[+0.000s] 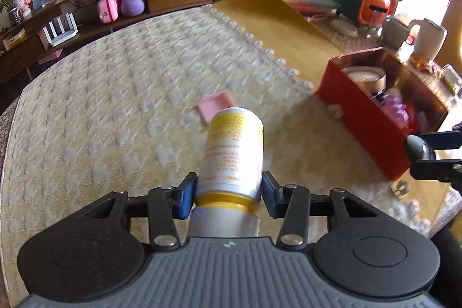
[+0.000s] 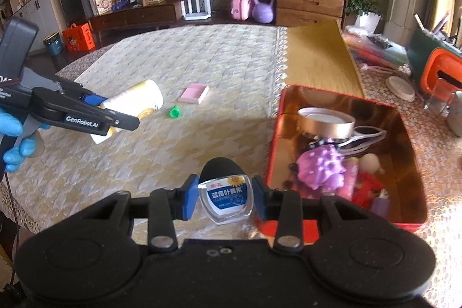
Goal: Organize rigid objects
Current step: 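Carry the pill bottle and eye-drop box with both tools over the red tin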
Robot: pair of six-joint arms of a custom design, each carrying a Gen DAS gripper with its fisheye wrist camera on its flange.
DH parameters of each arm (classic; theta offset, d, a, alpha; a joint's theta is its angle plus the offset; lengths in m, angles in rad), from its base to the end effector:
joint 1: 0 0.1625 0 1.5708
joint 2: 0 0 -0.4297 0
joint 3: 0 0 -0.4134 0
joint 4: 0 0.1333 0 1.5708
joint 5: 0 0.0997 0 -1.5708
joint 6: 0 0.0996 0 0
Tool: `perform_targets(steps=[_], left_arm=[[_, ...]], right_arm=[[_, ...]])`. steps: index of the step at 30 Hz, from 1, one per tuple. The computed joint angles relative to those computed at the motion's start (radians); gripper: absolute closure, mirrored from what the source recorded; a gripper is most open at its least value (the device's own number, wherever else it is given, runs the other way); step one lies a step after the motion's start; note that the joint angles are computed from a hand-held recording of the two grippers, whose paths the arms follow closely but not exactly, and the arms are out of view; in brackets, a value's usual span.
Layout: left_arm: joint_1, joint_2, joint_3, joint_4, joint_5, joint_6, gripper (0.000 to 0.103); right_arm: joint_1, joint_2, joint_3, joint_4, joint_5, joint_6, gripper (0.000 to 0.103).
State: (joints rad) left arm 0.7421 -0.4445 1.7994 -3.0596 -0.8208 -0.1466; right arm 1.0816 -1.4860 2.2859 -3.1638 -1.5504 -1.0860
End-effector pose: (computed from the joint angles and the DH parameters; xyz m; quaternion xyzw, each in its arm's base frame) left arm -0.2952 -0.5437 -0.1154 0.2874 0.8831 -0.2262 0.2937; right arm -0.0992 -0.4744 0.2953 0.2749 -0.8804 0.2792 0.2671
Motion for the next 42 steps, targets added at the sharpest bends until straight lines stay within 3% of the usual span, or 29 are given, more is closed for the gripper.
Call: perform_targets(steps=[8, 15, 28, 42], left_arm=[[-0.060, 0.029, -0.047, 0.012, -0.013, -0.014, 0.057], [-0.097, 0.085, -0.137, 0.034, -0.070, 0.003, 0.057], [-0.122, 0.212, -0.351, 0.115, -0.135, 0.043, 0.057], [-0.099, 0.382, -0.638, 0.274, -0.246, 0.043, 0.057]], right_arm=[[-0.032, -0.048, -0.023, 0.001, 0.038, 0.012, 0.064], [-0.075, -0.067, -0.060, -0.014, 0.052, 0.024, 0.064], [-0.142, -0.050, -0.131, -0.051, 0.066, 0.061, 0.064], [-0.139, 0.007, -0.182, -0.028, 0.051, 0.014, 0.064]])
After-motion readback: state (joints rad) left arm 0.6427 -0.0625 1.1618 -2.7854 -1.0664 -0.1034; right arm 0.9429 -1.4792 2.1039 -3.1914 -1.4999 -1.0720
